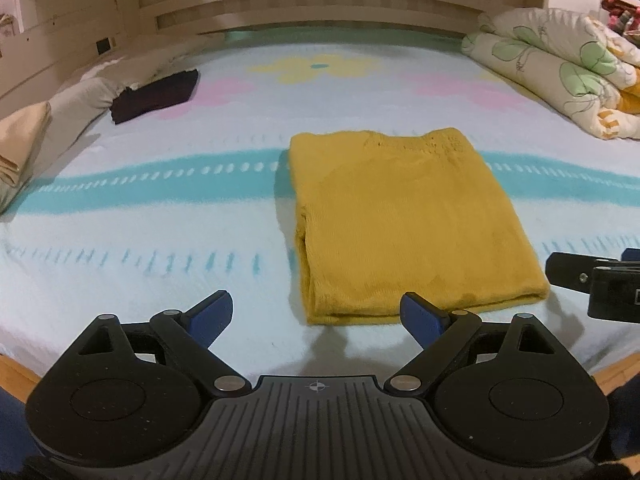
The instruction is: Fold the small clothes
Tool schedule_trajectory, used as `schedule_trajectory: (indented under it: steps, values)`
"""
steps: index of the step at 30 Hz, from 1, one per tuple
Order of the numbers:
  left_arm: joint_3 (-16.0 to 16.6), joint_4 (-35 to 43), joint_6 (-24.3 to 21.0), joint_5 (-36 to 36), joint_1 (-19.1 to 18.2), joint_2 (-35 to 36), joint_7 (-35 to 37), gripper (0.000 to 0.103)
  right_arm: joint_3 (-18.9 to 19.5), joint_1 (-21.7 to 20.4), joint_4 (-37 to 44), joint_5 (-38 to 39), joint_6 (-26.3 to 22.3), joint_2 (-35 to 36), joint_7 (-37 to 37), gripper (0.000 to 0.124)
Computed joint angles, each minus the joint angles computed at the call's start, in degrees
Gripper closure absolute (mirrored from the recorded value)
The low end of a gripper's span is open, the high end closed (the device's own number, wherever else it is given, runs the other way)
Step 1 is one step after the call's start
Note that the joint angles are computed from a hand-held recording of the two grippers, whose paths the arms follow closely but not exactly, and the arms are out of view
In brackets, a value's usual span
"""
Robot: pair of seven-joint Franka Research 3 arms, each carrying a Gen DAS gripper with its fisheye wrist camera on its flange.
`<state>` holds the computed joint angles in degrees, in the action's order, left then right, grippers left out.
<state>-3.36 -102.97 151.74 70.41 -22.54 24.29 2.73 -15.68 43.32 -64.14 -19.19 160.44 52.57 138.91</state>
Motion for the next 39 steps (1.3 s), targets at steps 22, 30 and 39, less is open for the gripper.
schedule_trajectory:
  steps: [22, 30, 39]
  values:
    - [-0.3, 2.6, -1.7, -17.7, 0.2, 3.0, 13.4, 0.019, 5.6, -3.2, 6.7, 5.7, -6.2, 3.5, -8.2, 0.023]
    - [0.2, 3.0, -2.3, -17.7, -0.3, 3.3, 13.8, 0.019, 5.4, -3.1, 8.5, 5.7, -7.3, 4.4, -7.8, 0.022]
    - [0.3, 2.7, -2.1, -17.1, -0.2, 3.2, 14.1, 0.020, 5.9, -3.6, 10.9, 5.8, -9.3, 5.7, -7.8, 0.022]
